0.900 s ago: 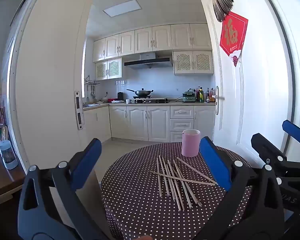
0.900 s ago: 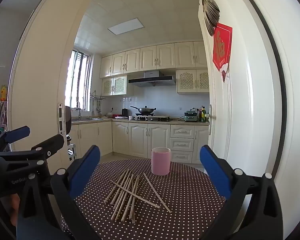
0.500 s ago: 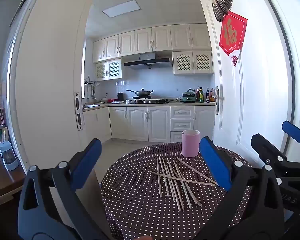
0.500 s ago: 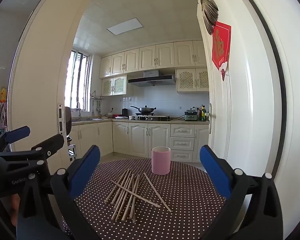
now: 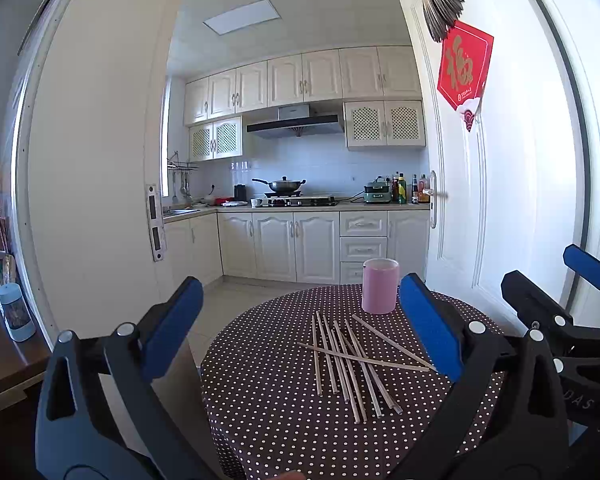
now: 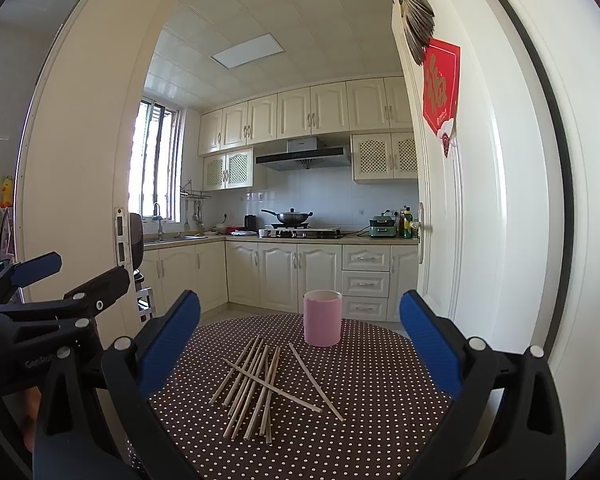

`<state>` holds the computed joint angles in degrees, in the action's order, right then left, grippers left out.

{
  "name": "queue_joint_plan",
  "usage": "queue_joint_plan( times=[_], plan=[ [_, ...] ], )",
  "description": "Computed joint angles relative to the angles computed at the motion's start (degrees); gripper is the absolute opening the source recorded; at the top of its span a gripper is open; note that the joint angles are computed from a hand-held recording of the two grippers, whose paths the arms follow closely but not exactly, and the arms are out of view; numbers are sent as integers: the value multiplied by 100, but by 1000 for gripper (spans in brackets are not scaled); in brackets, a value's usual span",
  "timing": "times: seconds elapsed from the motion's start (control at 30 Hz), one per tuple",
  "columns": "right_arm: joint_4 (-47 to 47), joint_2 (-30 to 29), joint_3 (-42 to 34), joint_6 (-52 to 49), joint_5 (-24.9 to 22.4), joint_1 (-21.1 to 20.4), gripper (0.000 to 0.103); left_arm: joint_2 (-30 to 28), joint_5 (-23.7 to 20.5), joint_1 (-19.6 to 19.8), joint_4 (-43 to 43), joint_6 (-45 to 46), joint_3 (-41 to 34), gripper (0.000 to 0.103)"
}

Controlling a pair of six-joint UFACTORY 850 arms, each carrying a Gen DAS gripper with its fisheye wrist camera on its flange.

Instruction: Organize utensils

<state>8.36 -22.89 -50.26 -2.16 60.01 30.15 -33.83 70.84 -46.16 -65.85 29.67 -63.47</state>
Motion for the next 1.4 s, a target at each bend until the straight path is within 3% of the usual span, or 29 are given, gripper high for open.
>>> queue_joint_plan(
  times=[1.4],
  plan=[
    [-89,-44,-12,168,-92,-64,96,-55,-19,7,-11,24,-50,97]
  ],
)
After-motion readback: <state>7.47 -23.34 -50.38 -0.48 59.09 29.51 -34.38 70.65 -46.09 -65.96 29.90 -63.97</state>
